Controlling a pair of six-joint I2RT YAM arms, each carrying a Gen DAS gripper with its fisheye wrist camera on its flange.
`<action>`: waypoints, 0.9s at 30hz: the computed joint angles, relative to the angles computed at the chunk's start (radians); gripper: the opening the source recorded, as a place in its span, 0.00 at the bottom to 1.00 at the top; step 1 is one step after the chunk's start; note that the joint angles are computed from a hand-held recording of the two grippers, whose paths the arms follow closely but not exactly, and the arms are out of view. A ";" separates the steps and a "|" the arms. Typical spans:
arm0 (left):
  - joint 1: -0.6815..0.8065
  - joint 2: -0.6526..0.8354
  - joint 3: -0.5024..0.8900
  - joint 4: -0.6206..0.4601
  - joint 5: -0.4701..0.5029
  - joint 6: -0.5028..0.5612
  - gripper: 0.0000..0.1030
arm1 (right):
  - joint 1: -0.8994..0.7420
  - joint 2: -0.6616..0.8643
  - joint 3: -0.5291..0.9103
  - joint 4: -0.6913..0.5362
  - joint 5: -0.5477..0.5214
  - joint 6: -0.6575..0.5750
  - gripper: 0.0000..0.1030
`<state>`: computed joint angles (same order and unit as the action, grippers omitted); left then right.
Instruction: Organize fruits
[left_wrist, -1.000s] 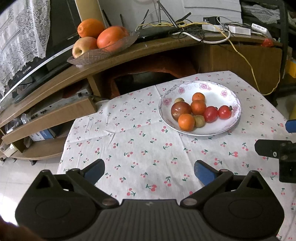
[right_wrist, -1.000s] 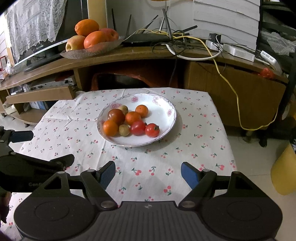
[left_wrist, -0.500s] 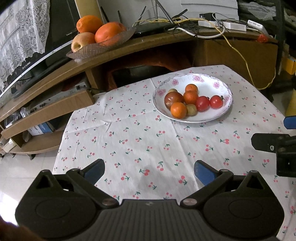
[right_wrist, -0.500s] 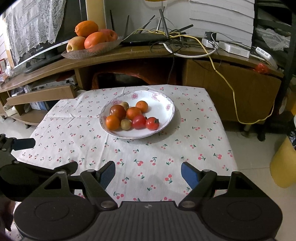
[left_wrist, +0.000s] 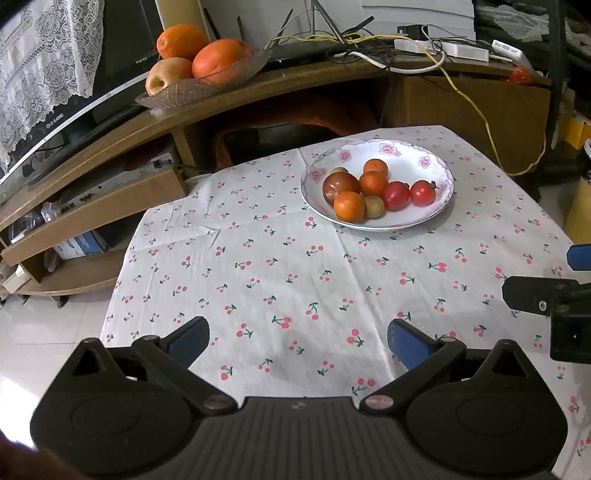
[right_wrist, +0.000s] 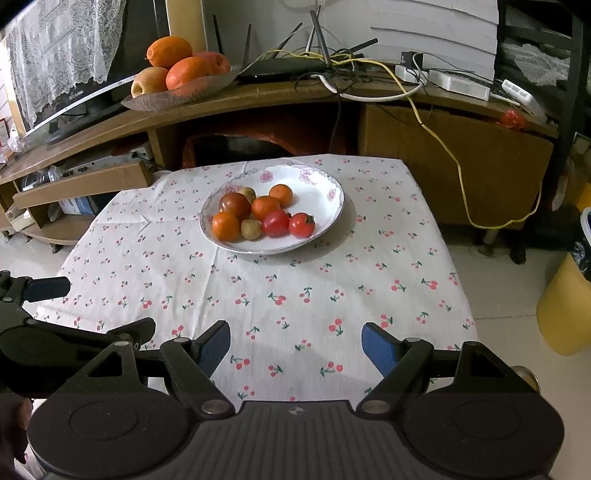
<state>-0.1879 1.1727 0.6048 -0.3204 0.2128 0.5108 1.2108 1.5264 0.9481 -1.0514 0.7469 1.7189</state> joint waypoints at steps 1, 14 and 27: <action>0.002 -0.004 -0.001 -0.003 0.001 -0.001 1.00 | 0.006 0.003 0.003 -0.007 -0.002 0.011 0.76; 0.054 -0.097 -0.032 -0.087 0.049 0.022 1.00 | 0.066 0.051 0.045 -0.066 -0.039 0.116 0.76; 0.066 -0.160 -0.054 -0.134 0.061 0.033 1.00 | 0.112 0.084 0.084 -0.116 -0.039 0.184 0.76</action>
